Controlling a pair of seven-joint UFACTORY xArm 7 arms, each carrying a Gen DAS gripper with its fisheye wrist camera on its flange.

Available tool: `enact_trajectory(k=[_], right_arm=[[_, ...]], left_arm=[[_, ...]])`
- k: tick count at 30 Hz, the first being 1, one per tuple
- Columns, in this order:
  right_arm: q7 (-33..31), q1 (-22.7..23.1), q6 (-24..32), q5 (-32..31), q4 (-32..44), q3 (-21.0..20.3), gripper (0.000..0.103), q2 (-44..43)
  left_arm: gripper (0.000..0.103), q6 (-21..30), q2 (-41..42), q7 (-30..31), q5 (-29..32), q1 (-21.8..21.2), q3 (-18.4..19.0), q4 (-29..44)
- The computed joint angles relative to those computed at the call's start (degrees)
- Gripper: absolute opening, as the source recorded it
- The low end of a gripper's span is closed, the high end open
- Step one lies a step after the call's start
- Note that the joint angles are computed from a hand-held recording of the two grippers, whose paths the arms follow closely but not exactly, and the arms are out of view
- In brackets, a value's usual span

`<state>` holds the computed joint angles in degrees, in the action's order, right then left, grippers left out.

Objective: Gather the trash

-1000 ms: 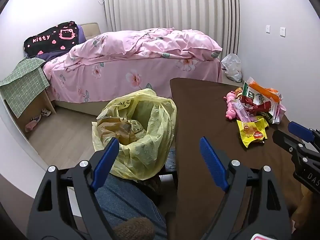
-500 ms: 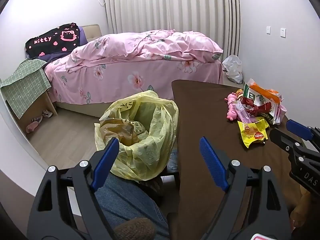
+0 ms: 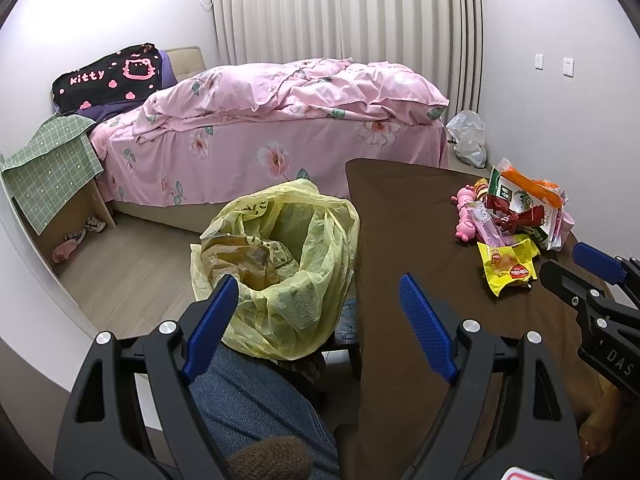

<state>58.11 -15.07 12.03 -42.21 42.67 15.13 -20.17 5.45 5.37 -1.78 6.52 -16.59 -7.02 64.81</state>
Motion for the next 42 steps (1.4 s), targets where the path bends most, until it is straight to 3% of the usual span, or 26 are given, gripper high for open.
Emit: enact_trajectory(k=[42], right_arm=[[-0.05, -0.04, -0.32, -0.22, -0.29, 0.05, 0.056, 0.27]], left_arm=[[0.078, -0.48, -0.17, 3.03, -3.51, 0.69, -0.54, -0.72]])
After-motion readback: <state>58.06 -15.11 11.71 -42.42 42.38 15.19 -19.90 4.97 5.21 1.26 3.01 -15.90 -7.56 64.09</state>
